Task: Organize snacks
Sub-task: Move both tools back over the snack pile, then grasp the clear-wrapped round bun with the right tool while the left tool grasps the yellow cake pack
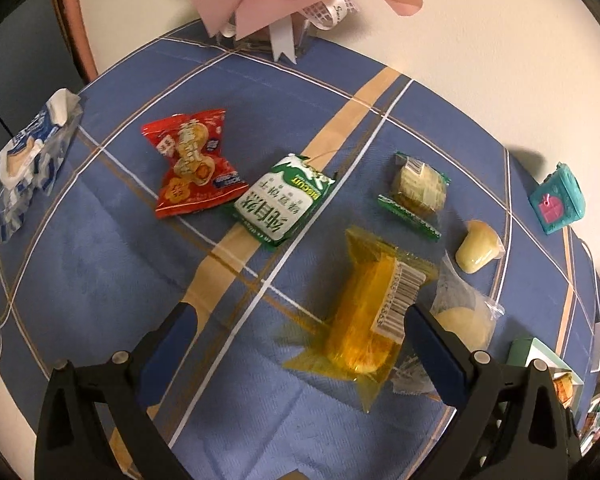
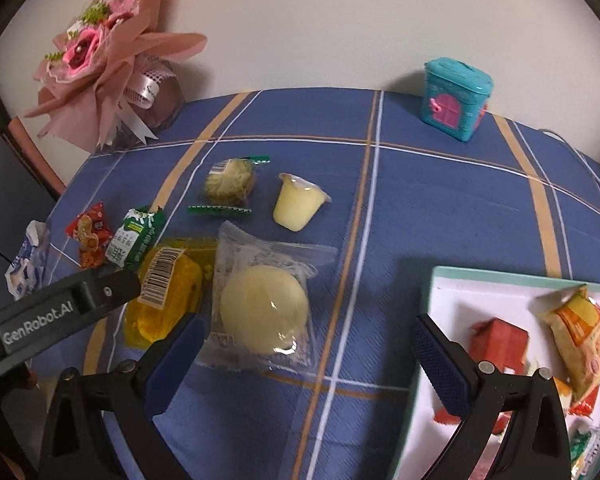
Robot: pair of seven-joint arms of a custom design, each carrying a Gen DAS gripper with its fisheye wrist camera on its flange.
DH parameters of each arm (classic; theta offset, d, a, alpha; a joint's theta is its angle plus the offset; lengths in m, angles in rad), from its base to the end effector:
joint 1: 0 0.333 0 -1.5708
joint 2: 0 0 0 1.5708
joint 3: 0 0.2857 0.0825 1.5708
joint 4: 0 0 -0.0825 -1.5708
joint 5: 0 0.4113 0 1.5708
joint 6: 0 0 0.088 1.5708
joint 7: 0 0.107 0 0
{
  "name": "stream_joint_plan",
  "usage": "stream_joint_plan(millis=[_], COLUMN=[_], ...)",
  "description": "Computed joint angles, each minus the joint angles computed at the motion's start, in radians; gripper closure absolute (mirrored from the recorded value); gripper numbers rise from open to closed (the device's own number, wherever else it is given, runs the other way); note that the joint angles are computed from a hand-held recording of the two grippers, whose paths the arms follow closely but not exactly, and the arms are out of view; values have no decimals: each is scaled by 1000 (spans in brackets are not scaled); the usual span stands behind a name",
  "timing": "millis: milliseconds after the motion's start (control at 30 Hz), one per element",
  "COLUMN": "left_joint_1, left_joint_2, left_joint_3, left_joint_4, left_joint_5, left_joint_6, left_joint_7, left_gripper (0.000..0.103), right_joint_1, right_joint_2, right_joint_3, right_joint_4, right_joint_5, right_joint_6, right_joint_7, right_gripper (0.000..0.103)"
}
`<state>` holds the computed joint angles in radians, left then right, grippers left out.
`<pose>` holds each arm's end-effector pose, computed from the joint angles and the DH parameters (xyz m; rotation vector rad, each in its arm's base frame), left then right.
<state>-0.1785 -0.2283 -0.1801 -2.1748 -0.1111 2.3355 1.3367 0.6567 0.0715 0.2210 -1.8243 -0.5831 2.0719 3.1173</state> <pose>0.5142 -0.1987 0.4881 -2.0205 2.1597 -0.5479 0.4242 0.4623 0.4777 -1.4648 2.2858 -0.5566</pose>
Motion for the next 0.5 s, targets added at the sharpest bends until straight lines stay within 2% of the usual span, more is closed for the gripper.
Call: stream_joint_plan(millis=[167, 500], left_joint_1=[-7, -15], left_joint_2=[26, 73], left_joint_3=[-2, -15], left_joint_4=[22, 51], left_joint_5=[-5, 17], left_joint_6=[-4, -24], left_joint_7=[30, 43], left_gripper=[0, 0], right_joint_1=[-4, 11], right_joint_2=[33, 85], right_joint_3=[-11, -31], right_joint_4=[12, 48], right_joint_5=[-2, 11], right_joint_6=[43, 38], right_joint_7=[-16, -70], right_gripper=[0, 1])
